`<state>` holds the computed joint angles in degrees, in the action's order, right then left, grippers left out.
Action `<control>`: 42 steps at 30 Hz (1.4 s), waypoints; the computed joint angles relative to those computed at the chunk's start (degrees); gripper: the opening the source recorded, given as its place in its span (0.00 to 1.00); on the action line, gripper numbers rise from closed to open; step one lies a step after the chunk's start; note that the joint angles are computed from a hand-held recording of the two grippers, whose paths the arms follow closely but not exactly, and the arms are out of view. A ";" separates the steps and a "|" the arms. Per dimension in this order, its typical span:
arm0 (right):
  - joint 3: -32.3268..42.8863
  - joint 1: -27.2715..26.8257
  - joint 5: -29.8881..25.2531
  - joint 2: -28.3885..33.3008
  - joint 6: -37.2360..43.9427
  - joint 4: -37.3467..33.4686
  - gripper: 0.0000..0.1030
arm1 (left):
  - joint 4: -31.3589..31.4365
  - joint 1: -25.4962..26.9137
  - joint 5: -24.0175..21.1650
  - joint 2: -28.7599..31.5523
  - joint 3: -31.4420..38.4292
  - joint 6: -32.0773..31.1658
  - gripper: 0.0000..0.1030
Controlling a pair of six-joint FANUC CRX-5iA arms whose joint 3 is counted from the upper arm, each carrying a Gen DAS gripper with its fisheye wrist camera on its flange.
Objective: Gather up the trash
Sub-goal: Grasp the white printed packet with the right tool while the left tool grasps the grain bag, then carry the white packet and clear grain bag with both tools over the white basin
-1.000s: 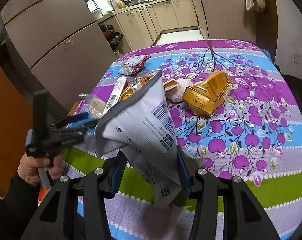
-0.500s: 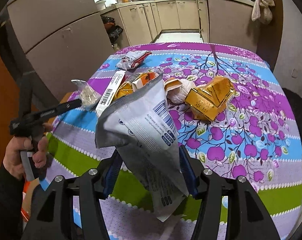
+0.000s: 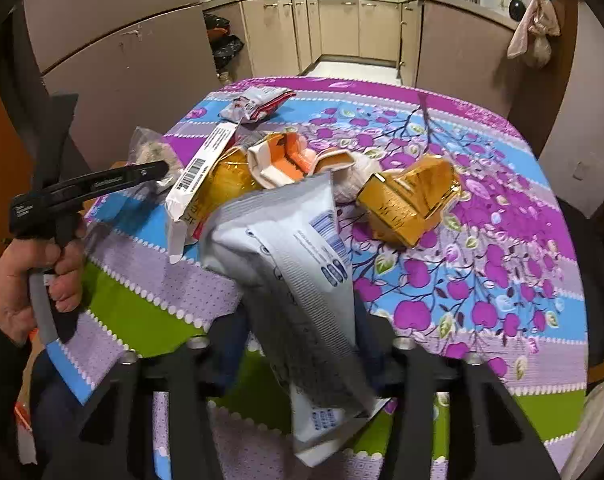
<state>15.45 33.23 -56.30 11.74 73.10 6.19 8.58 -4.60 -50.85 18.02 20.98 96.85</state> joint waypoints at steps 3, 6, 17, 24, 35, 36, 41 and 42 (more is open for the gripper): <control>-2.67 0.42 3.31 -2.19 -2.02 1.09 0.36 | -0.78 0.21 2.06 -2.67 -2.78 0.57 0.29; -8.09 1.42 9.19 -6.47 -8.11 5.02 0.35 | -3.42 -0.52 4.82 -6.93 -5.88 1.56 0.29; -31.41 6.70 16.87 -22.89 -49.38 46.74 0.35 | -7.26 -9.79 8.32 -15.51 -6.25 -1.52 0.29; -35.14 7.54 6.41 -30.18 -55.61 54.18 0.36 | -2.31 -16.89 9.57 -12.89 -2.28 -6.98 0.29; -38.23 2.68 -5.00 -41.00 -54.52 54.12 0.36 | 4.88 -27.30 9.42 -3.81 7.93 -16.20 0.29; -38.37 1.99 -5.68 -41.78 -54.01 53.75 0.36 | 5.48 -27.94 9.16 -2.96 8.76 -16.79 0.29; -37.10 -5.70 -6.10 -44.17 -48.13 47.78 0.36 | 6.78 -31.89 5.97 3.48 16.92 -18.14 0.29; -36.50 -7.80 -5.38 -44.14 -46.19 45.97 0.36 | 7.55 -32.33 4.90 4.99 18.82 -18.60 0.29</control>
<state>-21.06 25.42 -61.68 -32.40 26.91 52.15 16.13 -36.94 -45.95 23.01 39.81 78.26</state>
